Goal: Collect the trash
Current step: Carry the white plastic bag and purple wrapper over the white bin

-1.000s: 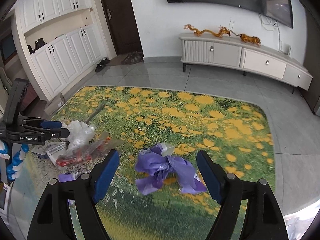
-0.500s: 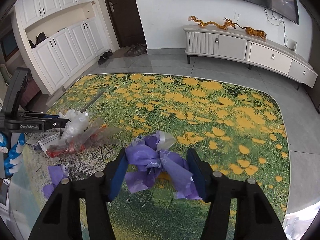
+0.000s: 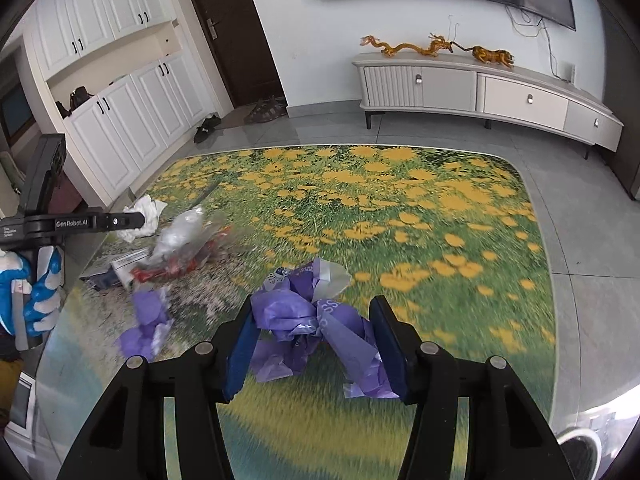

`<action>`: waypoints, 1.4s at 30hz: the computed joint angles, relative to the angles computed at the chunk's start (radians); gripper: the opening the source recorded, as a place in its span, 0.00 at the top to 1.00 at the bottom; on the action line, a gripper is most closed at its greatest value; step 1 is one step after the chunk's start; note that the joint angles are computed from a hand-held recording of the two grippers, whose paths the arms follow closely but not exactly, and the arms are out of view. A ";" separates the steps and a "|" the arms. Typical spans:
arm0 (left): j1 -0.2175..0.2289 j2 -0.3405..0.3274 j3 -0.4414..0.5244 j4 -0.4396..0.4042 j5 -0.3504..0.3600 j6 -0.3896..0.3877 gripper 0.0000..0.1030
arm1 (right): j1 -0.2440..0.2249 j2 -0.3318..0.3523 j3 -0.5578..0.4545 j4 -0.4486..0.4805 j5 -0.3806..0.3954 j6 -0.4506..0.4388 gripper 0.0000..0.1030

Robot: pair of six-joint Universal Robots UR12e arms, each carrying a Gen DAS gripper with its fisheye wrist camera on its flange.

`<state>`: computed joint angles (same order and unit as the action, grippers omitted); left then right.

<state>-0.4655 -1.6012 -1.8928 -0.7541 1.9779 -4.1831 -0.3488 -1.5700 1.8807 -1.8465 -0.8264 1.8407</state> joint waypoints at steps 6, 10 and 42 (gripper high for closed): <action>-0.052 0.027 0.008 -0.022 0.075 -0.034 0.82 | -0.059 -0.055 0.015 0.070 0.025 -0.064 0.49; -0.095 0.041 0.017 -0.044 0.128 -0.062 0.82 | -0.104 -0.086 0.014 0.130 0.052 -0.111 0.49; -0.328 -0.108 0.284 -0.091 0.296 0.015 0.82 | -0.463 -0.148 -0.088 0.542 0.282 -0.431 0.49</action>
<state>-0.7931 -1.7088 -1.6087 -0.8455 2.2735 -4.1681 -0.8122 -1.7184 1.7922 -1.3044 -0.5449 1.4094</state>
